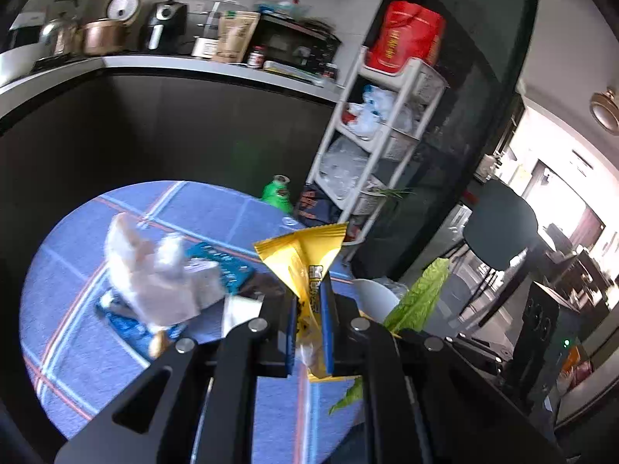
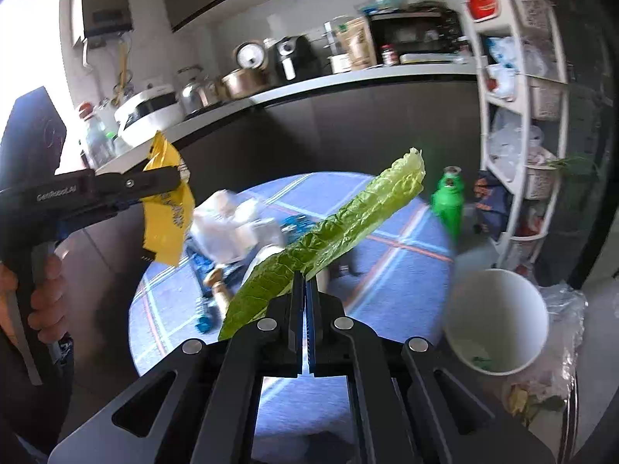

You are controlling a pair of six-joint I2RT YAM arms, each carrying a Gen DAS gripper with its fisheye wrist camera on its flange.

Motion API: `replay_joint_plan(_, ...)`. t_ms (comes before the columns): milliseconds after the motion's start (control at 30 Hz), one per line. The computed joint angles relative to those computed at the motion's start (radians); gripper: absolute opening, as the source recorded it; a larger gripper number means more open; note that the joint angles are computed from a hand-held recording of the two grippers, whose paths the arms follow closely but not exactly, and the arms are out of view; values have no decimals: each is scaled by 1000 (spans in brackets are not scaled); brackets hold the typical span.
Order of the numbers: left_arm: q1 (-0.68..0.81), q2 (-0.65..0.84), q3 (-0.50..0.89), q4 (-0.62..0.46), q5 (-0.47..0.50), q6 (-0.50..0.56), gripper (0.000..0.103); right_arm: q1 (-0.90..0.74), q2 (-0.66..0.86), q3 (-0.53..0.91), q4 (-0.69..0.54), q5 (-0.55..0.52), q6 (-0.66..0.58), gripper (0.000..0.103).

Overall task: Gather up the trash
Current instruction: 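Carry the yellow wrapper and lettuce leaf to the bin and release both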

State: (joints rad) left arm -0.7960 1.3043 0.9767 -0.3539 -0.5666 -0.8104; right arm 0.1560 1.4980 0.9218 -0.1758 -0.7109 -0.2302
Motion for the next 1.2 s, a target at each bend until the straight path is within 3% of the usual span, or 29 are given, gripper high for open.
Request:
replay_joint_plan(300, 16, 310, 253, 82, 148, 101, 11, -183, 120, 64, 21, -19, -22, 1)
replay_joint_plan(533, 38, 563, 497, 74, 257, 166, 11, -283, 282, 161, 32, -13, -29, 1)
replay_joint_plan(867, 101, 903, 866, -14, 390, 203, 11, -315, 561, 375, -1, 22, -30, 1)
replay_joint_plan(1200, 166, 1167, 1182, -151, 449, 195, 12, -271, 809, 621, -86, 47, -23, 2)
